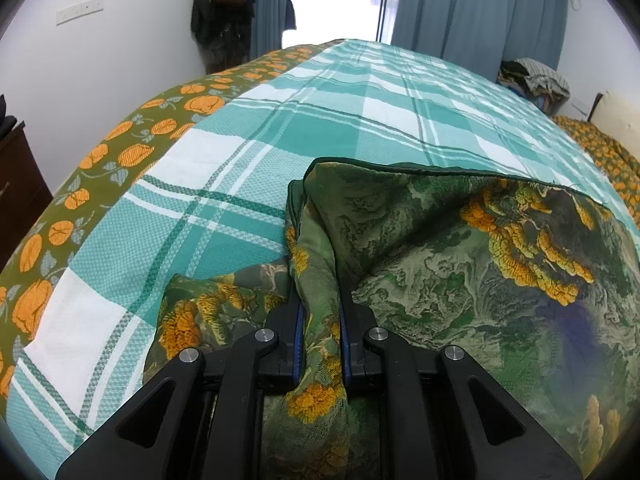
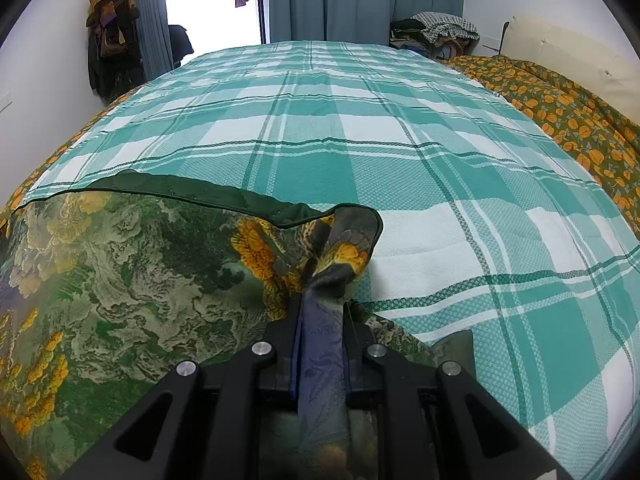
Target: Fold large clothes
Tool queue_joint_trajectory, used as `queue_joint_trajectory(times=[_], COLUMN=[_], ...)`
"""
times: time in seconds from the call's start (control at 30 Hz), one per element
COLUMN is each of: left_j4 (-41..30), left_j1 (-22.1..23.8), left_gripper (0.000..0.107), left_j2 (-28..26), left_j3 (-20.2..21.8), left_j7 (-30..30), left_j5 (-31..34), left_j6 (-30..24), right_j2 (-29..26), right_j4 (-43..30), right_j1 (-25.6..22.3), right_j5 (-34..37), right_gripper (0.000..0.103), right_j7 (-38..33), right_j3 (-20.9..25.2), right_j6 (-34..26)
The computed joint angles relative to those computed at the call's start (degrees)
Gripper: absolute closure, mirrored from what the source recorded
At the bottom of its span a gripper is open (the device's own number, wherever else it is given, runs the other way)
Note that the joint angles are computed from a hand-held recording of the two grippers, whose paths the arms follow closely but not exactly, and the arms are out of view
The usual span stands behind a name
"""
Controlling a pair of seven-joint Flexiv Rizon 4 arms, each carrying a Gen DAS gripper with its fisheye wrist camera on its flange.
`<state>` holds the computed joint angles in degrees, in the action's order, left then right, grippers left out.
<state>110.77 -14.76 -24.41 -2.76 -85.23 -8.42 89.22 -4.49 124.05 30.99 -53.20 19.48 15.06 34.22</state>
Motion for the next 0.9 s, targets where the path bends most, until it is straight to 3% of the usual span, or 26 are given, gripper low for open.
queue_joint_trajectory(times=[0.4, 0.6, 0.67, 0.7, 0.73, 0.77, 0.8, 0.9], left_j4=[-0.3, -2.0, -2.6, -2.7, -2.5, -2.1, -0.9, 4.0], left_j1=[-0.9, -3.8, -3.0, -2.0, -1.5, -1.3, -0.7, 1.7], left_gripper=[0.092, 0.087, 0.08, 0.068, 0.048, 0.039, 0.028, 0.026], left_j2=[-0.1, 0.4, 1.7, 2.8, 4.1, 5.4, 7.3, 13.4], left_j3=[1.1, 5.3, 4.7, 4.1, 4.1, 4.2, 4.2, 2.3], left_j7=[-0.9, -3.0, -3.0, -2.6, -2.8, -3.5, -3.9, -2.3], left_j5=[0.8, 3.3, 3.3, 3.0, 3.2, 3.6, 3.8, 2.4], left_j6=[-0.2, -3.6, -7.7, -10.3, -12.3, -13.5, -13.8, -13.4], right_j2=[0.1, 1.9, 3.5, 4.7, 5.9, 6.8, 8.3, 13.6], right_j4=[0.8, 3.2, 5.3, 6.9, 8.6, 9.8, 11.3, 12.5], right_j1=[-0.4, -1.9, -3.4, -4.7, -6.3, -7.7, -9.1, -10.3], right_j5=[-1.1, -3.4, -4.8, -5.6, -6.4, -6.8, -5.9, -3.5], right_gripper=[0.087, 0.085, 0.084, 0.084, 0.084, 0.082, 0.073, 0.048], right_j7=[1.4, 5.0, 8.1, 10.1, 11.7, 13.0, 13.9, 15.4], right_j3=[-0.2, -0.6, -1.0, -1.4, -2.1, -2.4, -2.6, 0.7], right_j6=[1.8, 6.4, 11.0, 15.3, 20.3, 24.3, 27.9, 23.2])
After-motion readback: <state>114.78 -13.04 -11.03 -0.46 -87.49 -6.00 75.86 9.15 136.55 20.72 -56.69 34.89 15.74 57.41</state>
